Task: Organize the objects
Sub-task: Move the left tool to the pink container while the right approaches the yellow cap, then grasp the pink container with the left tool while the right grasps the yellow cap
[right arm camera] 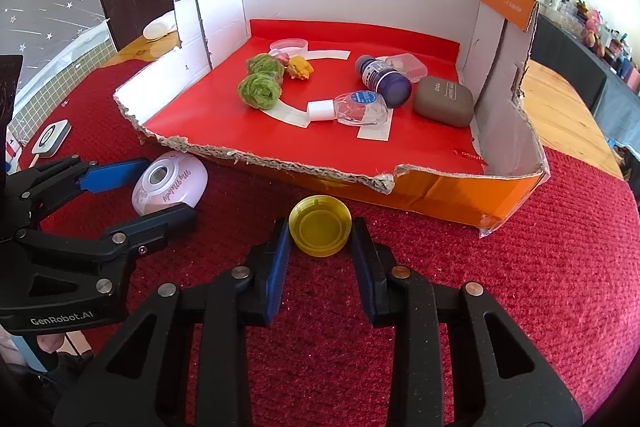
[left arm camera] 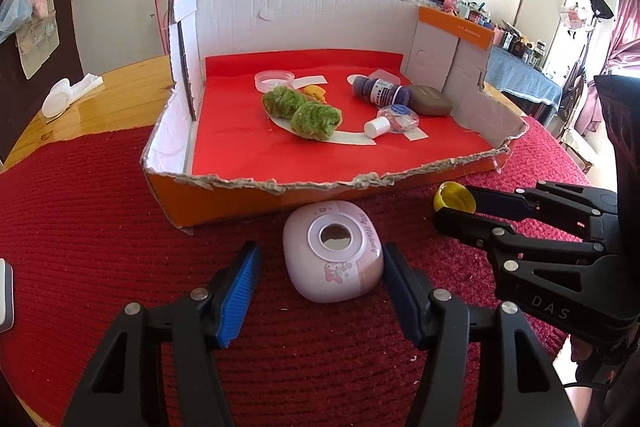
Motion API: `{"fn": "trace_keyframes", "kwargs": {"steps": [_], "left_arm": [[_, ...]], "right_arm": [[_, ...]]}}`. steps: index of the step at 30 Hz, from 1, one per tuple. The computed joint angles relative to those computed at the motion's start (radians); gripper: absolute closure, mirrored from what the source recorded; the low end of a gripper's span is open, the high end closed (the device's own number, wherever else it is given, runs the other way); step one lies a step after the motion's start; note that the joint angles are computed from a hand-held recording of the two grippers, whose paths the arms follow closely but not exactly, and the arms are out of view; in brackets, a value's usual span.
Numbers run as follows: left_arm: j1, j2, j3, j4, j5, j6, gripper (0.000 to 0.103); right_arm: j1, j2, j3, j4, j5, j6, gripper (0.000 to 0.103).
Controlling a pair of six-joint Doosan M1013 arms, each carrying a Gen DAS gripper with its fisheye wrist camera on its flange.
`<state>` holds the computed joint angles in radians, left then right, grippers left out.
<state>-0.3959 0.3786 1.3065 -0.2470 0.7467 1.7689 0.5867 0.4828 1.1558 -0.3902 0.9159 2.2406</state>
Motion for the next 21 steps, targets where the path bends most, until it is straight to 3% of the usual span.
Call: {"fn": "trace_keyframes", "kwargs": {"steps": [6,21], "left_arm": [[0.002,-0.001,0.0,-0.011,0.007,0.013,0.051],[0.006,-0.015,0.014,-0.031,0.016,0.033,0.053]], "right_arm": [[0.002,-0.003,0.005,0.007,-0.008,0.0,0.074],[0.007,-0.015,0.016,0.041,-0.009,-0.016,0.074]]}}
